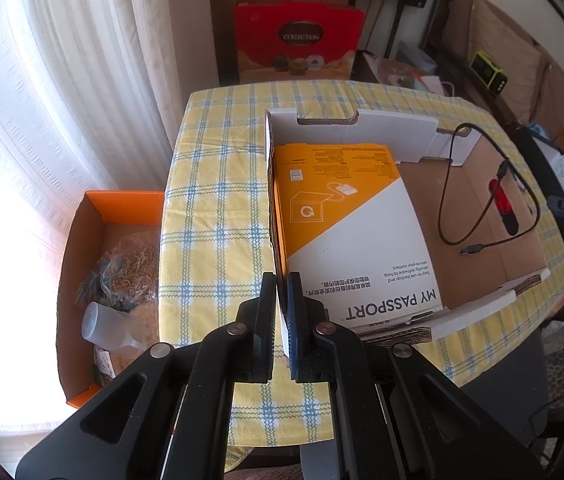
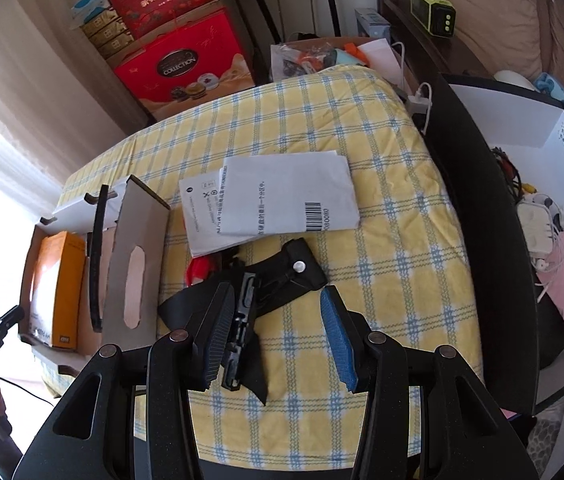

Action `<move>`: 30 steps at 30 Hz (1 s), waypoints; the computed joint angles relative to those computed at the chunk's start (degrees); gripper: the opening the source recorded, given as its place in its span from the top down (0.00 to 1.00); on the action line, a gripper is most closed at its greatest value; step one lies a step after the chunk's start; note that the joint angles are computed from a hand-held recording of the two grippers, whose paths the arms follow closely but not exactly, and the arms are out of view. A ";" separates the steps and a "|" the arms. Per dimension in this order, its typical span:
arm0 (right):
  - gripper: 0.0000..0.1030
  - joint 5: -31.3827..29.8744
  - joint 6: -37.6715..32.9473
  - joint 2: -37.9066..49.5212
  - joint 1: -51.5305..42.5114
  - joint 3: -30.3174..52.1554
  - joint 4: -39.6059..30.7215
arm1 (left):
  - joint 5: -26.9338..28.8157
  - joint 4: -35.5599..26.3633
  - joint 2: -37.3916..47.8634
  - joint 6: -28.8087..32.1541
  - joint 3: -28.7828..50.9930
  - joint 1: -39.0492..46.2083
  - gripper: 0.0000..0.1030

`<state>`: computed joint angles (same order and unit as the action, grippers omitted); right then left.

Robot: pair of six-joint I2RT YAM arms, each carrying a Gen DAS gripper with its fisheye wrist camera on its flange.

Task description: Organize objects

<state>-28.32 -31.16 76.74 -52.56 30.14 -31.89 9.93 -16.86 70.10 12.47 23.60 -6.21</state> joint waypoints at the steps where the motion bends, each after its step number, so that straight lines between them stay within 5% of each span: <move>1: 0.55 -0.88 -0.01 -0.26 0.56 0.12 -0.69 | 0.25 0.00 0.23 -0.07 0.13 0.22 0.96; 10: 0.55 -1.24 8.43 -10.95 12.91 -1.29 -3.08 | 0.57 0.12 0.34 -0.21 0.15 0.48 0.96; 19: 0.55 8.19 20.39 -13.44 31.30 -3.67 2.15 | 0.81 -0.10 0.37 -0.21 0.29 0.66 0.96; 23: 0.84 13.28 22.77 -14.10 35.91 -5.58 4.65 | 1.36 -0.29 0.26 -0.41 0.38 0.82 0.96; 30: 0.92 16.58 25.22 -17.41 43.68 -5.96 3.05 | 1.40 -0.37 0.36 -0.54 0.50 0.79 0.96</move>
<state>-11.73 -5.94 59.33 -8.87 24.18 -28.84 11.33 -17.23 70.46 11.94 24.11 -5.42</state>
